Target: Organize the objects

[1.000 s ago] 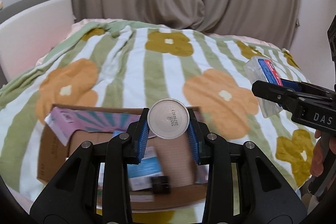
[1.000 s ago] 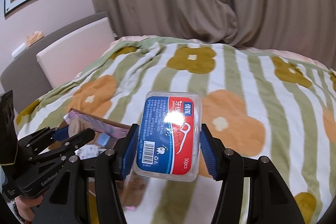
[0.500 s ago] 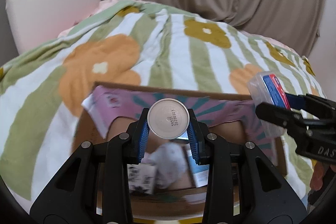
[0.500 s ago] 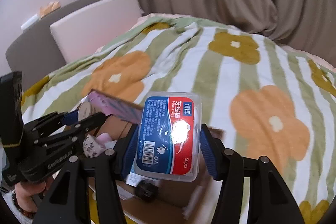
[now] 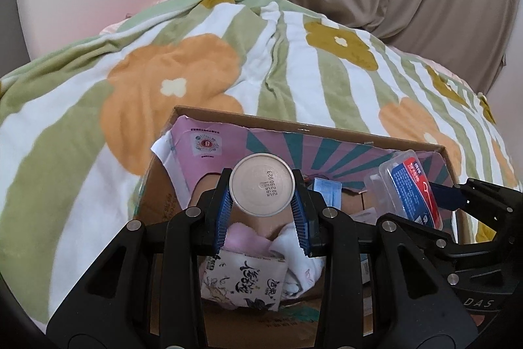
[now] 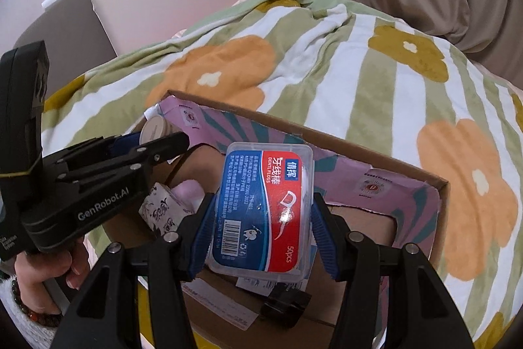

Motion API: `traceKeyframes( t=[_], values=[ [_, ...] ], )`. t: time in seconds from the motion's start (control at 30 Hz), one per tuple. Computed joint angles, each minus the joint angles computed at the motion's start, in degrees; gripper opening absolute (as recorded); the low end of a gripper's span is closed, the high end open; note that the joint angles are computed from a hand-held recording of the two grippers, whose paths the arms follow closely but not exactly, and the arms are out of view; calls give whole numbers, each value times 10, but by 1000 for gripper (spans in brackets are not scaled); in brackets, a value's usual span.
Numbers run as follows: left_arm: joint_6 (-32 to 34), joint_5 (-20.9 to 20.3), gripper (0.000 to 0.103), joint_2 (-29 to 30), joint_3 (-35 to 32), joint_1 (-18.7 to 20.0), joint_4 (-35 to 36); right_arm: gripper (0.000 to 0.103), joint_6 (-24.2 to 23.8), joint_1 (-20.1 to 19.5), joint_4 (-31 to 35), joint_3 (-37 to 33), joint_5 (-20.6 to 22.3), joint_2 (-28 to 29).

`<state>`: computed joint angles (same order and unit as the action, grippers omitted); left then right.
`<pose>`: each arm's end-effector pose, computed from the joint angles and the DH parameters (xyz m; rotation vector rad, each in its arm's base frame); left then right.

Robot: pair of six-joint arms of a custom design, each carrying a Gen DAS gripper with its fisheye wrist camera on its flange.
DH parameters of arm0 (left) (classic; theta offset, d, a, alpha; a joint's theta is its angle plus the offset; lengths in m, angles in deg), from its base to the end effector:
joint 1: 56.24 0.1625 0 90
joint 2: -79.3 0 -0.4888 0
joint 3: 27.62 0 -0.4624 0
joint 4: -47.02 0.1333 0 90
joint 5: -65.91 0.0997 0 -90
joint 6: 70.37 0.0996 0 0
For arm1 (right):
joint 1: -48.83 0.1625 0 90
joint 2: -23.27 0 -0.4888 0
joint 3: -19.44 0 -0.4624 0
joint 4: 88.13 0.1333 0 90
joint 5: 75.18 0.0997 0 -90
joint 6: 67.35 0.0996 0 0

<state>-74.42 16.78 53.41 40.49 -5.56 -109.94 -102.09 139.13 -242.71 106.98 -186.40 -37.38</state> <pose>-0.4194 -0.8253 0.0385 0.5630 2.4459 -0.8542 0.1014 -0.7871 0.3669 0.6048 -2.4507 0.6815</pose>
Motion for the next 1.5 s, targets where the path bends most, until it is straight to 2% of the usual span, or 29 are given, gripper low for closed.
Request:
traceKeyframes(
  t=[0.17, 0.23, 0.27, 0.3, 0.33, 0.37, 0.4, 0.6, 0.83, 1.1, 1.5],
  values=[
    [7, 9, 31, 2, 0, -2, -19, 52, 8, -2, 26, -5, 16, -1],
    [-5, 14, 37, 5, -13, -2, 5, 54, 7, -2, 35, -5, 14, -1],
    [-10, 17, 42, 7, -21, -2, 19, 63, 5, -2, 34, -4, 11, -1],
    [-11, 21, 63, 10, -28, -2, 30, 82, 3, -2, 30, -1, 5, -1],
    [-11, 23, 102, 11, -32, -4, 37, 89, -1, -4, 21, 5, 4, -2],
    [-2, 27, 101, 14, -32, -5, 28, 100, -5, -6, 15, 10, 5, -5],
    [6, 28, 103, 15, -32, -6, 24, 103, -9, -7, 17, 14, 4, -7],
    [3, 25, 103, 19, -39, -8, 44, 103, -17, -13, 18, 26, 0, -16],
    [-33, -2, 103, 5, -24, -5, 50, 103, -19, -11, -2, 32, -11, -18],
    [-31, 11, 103, -4, -16, -16, 46, 103, -11, -10, -2, 38, -6, -25],
    [16, 16, 103, -10, -19, -64, 11, 103, -13, 10, -61, 65, -10, -83]
  ],
)
